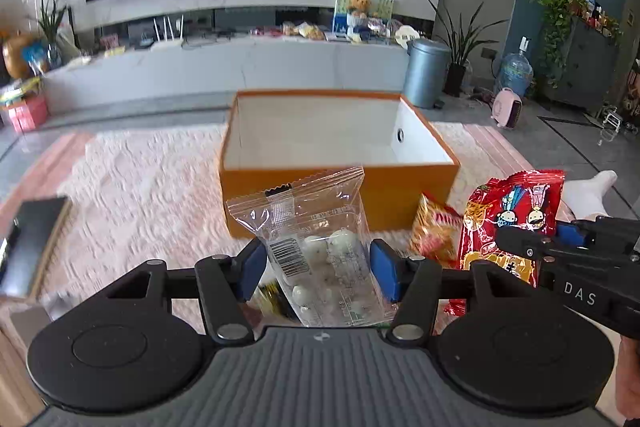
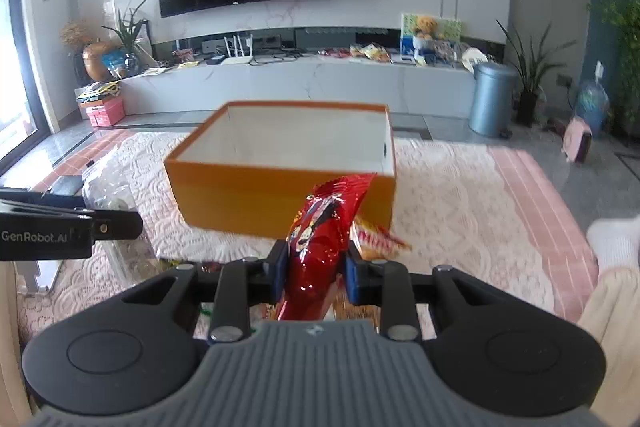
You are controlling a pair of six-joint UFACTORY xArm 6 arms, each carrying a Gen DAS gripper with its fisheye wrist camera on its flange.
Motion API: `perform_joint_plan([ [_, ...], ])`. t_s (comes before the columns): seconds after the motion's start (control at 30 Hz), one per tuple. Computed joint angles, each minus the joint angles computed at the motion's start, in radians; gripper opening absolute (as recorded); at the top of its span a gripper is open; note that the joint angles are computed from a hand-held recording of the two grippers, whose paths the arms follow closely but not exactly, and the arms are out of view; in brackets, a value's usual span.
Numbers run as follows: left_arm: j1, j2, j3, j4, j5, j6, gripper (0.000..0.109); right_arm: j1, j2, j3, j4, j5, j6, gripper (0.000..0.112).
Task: Organize snacks
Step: 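Carry both bags over the orange box and open both tools to drop them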
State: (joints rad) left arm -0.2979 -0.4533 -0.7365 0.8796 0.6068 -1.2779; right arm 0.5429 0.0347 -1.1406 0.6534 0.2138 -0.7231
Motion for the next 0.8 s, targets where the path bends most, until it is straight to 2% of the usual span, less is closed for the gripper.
perform_joint_plan([
  [0.43,0.084,0.109,-0.138,0.122,0.011,0.023,0.064,0.036,0.225,-0.344,-0.057,0.007,-0.026,0.026],
  [0.63,0.134,0.185,-0.215,0.171,-0.007,0.026,0.063,0.05,0.402,-0.589,-0.146,0.024,0.026,0.025],
  [0.8,0.153,0.274,-0.299,0.227,0.008,0.035,0.063,0.058,0.605,-0.887,-0.231,0.071,0.094,0.025],
])
